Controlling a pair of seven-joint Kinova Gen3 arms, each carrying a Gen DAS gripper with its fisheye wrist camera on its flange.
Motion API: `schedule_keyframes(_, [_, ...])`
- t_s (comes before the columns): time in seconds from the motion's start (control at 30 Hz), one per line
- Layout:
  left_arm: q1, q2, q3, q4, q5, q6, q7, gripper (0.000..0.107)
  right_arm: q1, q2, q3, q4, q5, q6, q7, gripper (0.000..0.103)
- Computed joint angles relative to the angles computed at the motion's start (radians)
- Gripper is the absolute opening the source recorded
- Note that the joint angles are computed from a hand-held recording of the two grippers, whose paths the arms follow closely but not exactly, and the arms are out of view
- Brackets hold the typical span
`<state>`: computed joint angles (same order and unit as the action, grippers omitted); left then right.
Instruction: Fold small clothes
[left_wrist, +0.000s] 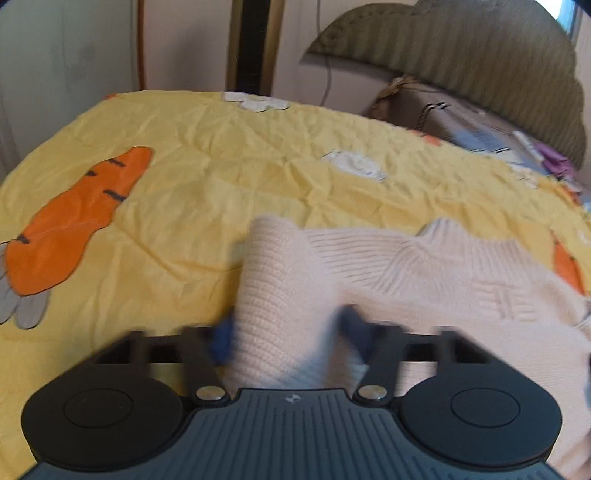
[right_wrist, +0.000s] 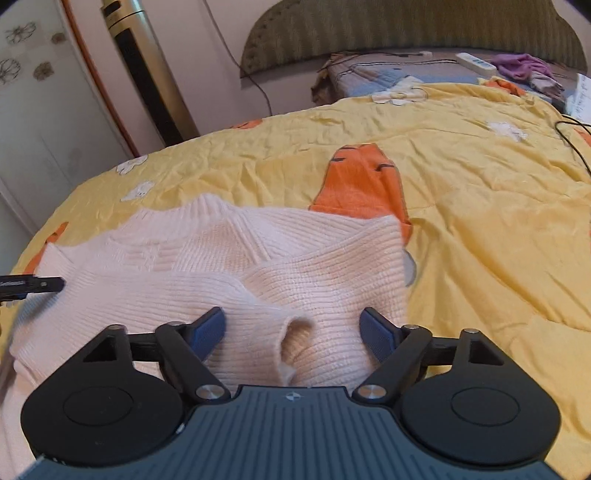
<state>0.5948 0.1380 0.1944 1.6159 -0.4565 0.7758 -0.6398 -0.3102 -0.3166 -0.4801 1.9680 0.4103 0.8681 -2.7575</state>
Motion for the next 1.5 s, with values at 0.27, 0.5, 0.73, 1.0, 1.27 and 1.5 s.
schedule_keyframes(0.27, [0.111,-0.01,-0.058,0.066,-0.218,0.001,0.202,0.013,0.073,-0.113,-0.066,0.029,0.085,-0.106,-0.008,0.009])
schedule_keyframes(0.5, [0.069,0.002,0.017,0.027,-0.25,0.087,0.189,0.043,0.096,-0.051,-0.066,0.019,-0.001,-0.06,-0.011,0.049])
schedule_keyframes(0.73, [0.074,-0.014,0.068,0.111,-0.408,0.047,0.374,0.016,0.018,-0.009,-0.033,0.027,-0.01,-0.086,0.051,0.024])
schedule_keyframes(1.0, [0.231,0.053,0.042,0.113,-0.621,0.204,0.445,0.017,0.068,-0.001,-0.149,0.034,0.131,-0.007,-0.049,0.02])
schedule_keyframes(1.27, [0.364,-0.215,0.169,0.281,-0.586,0.337,0.559,0.046,-0.049,-0.236,-0.166,0.03,0.05,0.125,-0.176,0.08])
schedule_keyframes(1.5, [0.374,-0.39,0.441,0.372,-0.318,0.56,0.755,0.072,-0.202,-0.461,-0.208,0.037,-0.213,0.38,-0.371,0.084])
